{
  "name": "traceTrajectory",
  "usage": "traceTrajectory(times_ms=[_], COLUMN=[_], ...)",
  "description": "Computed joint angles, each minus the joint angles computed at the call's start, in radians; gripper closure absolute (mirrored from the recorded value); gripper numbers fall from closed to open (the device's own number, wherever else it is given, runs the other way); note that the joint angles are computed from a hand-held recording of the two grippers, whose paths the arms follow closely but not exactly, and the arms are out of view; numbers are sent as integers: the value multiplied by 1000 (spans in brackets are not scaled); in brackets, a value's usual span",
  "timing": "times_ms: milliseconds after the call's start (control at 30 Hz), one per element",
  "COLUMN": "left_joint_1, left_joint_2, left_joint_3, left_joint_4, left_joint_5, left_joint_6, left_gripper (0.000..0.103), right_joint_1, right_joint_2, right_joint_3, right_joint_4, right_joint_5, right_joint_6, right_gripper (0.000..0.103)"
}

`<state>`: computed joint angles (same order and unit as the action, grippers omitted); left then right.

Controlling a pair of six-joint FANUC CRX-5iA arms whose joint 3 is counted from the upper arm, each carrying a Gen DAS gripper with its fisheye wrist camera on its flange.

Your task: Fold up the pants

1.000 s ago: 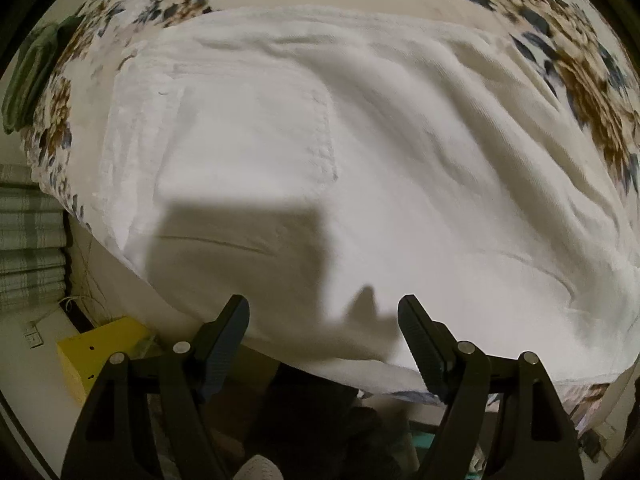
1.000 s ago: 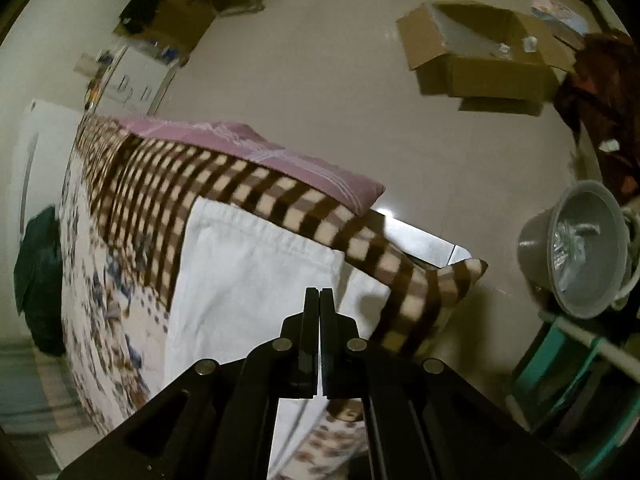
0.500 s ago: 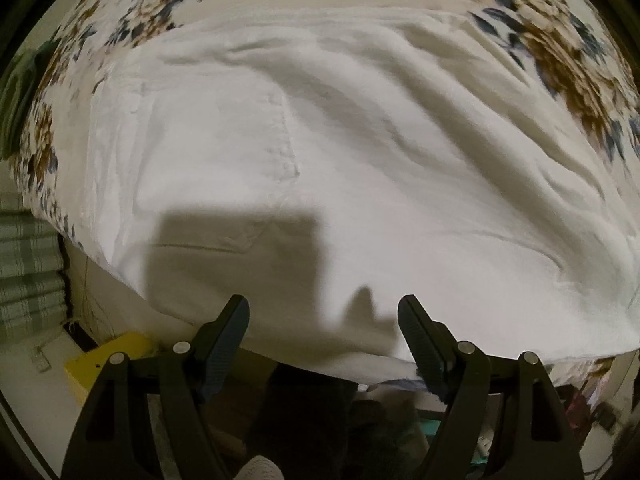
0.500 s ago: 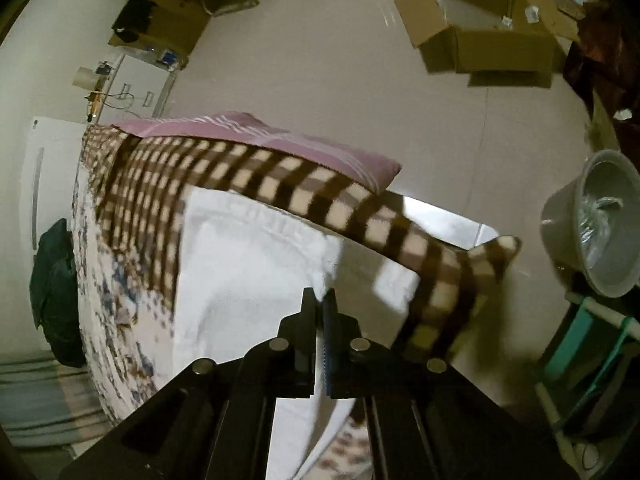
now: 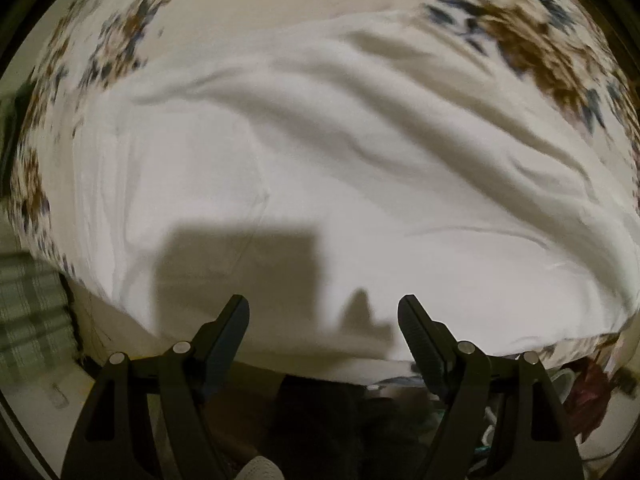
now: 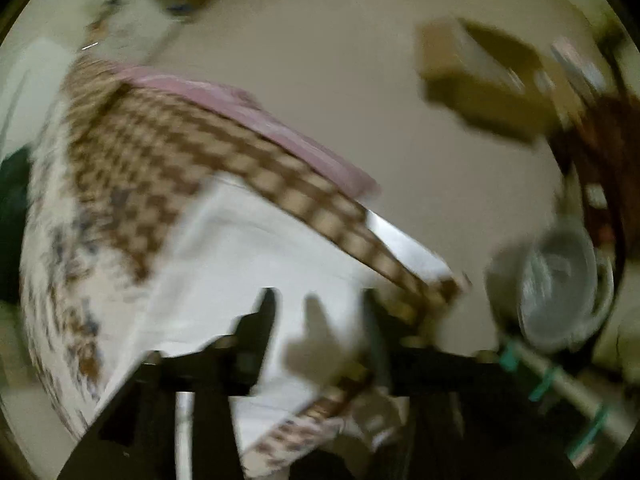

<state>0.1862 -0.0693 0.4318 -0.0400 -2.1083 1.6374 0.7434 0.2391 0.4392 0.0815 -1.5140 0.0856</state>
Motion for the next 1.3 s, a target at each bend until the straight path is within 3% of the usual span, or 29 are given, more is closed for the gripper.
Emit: traceTrajectory(times_ms=[100, 200, 267, 300, 333, 467, 600, 700, 767, 900, 933, 1033, 1167, 1233, 1300], left_joint_1=[-26, -62, -84, -106, -122, -163, -201, -193, -197, -164, -133, -96, -50, 0, 38], left_joint_2=[19, 51, 65, 76, 85, 103, 154, 195, 225, 228, 229, 189, 100, 45, 1], left_joint_3=[33, 73, 92, 107, 116, 110, 134, 144, 164, 187, 192, 177, 37, -108, -223], left_joint_4=[-7, -2, -3, -19, -28, -46, -89, -108, -120, -103, -94, -49, 78, 200, 278], left_joint_5=[30, 66, 97, 111, 126, 183, 211, 222, 215, 187, 191, 190, 211, 254, 301], left_joint_6=[-26, -26, -26, -32, -36, -49, -66, -87, -83, -100, -124, -138, -95, -66, -56], left_gripper=[27, 27, 27, 27, 27, 27, 27, 24, 16, 14, 14, 14, 14, 14, 14], right_joint_1=[-33, -99, -125, -123, -116, -90, -59, -61, -84, -122, -119, -80, -5, 36, 91], right_joint_2=[115, 240, 277, 287, 294, 212, 195, 229, 257, 221, 181, 48, -135, -228, -301], right_joint_3=[151, 298, 329, 336, 341, 236, 214, 270, 301, 257, 210, 57, -196, -362, -535], right_joint_4=[10, -81, -123, -105, -77, 9, 101, 84, 24, -60, -56, -31, -102, -100, -18], right_joint_5=[-26, -88, -103, -113, -128, -36, -30, -60, -72, -15, 23, 93, 230, 408, 590], right_joint_6=[190, 328, 381, 397, 409, 373, 317, 294, 291, 253, 226, 124, -40, -135, -305], right_gripper=[43, 42, 52, 78, 92, 96, 97, 97, 96, 47, 43, 40, 40, 40, 40])
